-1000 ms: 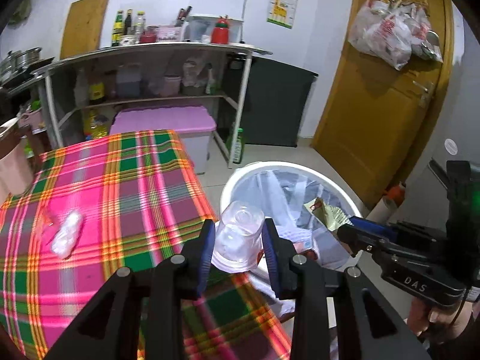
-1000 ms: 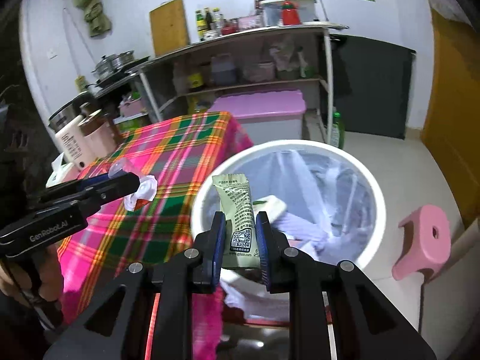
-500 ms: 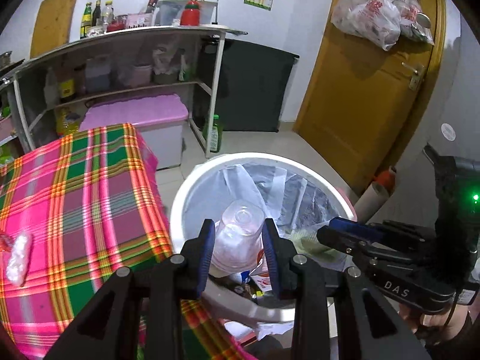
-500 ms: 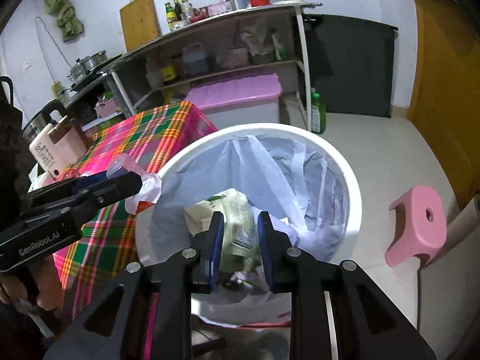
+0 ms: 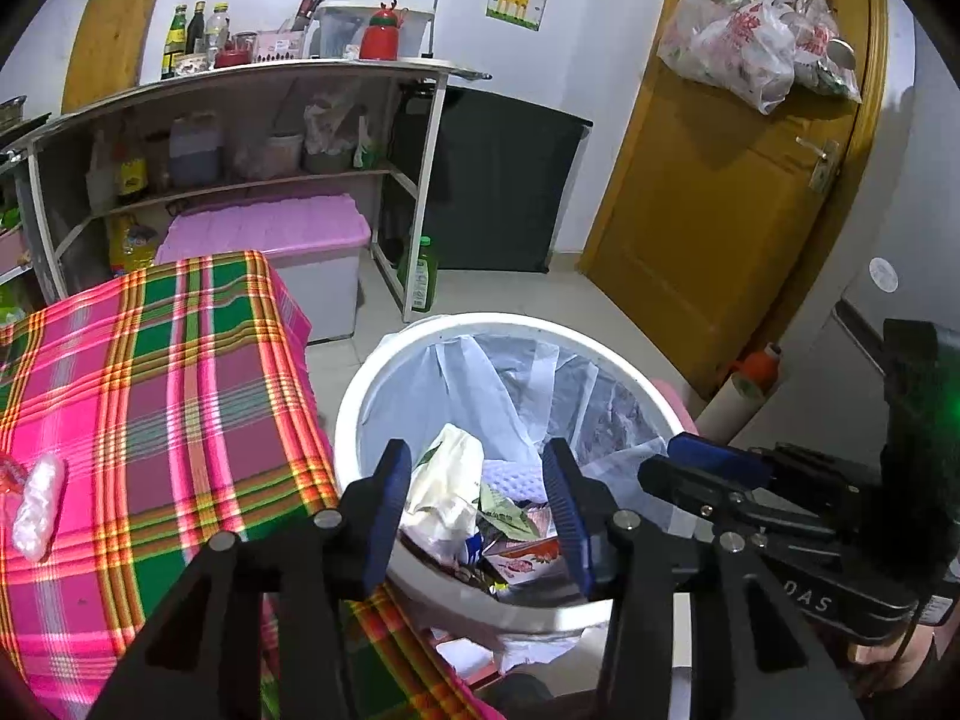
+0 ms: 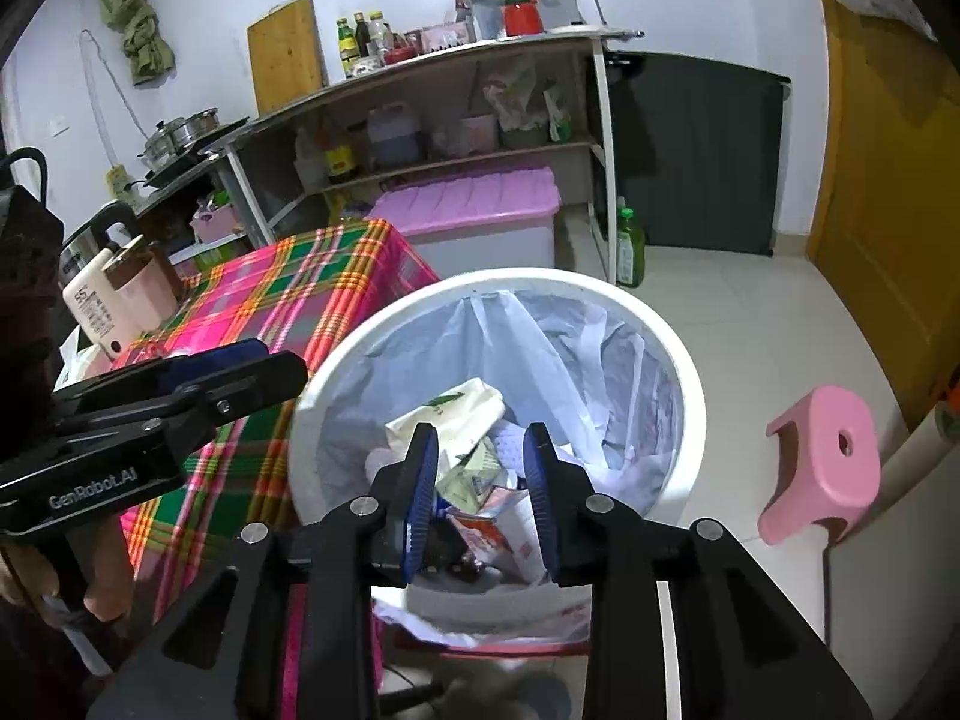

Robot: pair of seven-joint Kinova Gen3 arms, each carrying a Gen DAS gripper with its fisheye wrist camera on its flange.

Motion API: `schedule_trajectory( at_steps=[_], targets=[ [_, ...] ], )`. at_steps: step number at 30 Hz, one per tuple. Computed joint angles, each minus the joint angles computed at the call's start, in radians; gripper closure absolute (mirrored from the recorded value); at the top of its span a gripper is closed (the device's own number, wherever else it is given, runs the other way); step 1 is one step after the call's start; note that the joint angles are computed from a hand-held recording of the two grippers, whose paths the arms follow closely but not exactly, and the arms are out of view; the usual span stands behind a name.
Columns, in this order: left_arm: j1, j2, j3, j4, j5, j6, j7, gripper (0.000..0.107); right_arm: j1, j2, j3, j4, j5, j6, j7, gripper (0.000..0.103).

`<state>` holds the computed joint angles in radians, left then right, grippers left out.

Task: Collect trash
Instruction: 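Open both tools to drop the cup and packet into the bin, then move both tools back over the table toward the remaining cup and bag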

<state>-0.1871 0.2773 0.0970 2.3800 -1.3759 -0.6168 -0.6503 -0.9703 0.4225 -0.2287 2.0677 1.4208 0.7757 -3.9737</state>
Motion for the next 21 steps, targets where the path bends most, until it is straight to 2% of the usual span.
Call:
schedule_trajectory(
  at_steps=[9, 21],
  targets=[
    [-0.068, -0.068, -0.059, 0.063, -0.038, -0.054, -0.020, 0.060, -0.067, -0.015, -0.019, -0.038, -0.033, 0.072, 0.055, 0.072],
    [-0.194, -0.123, -0.170, 0.127, -0.130, -0.150, -0.048, 0.060, -0.142, 0.021, -0.011, -0.146, -0.054, 0.089, 0.183, 0.072]
  ],
)
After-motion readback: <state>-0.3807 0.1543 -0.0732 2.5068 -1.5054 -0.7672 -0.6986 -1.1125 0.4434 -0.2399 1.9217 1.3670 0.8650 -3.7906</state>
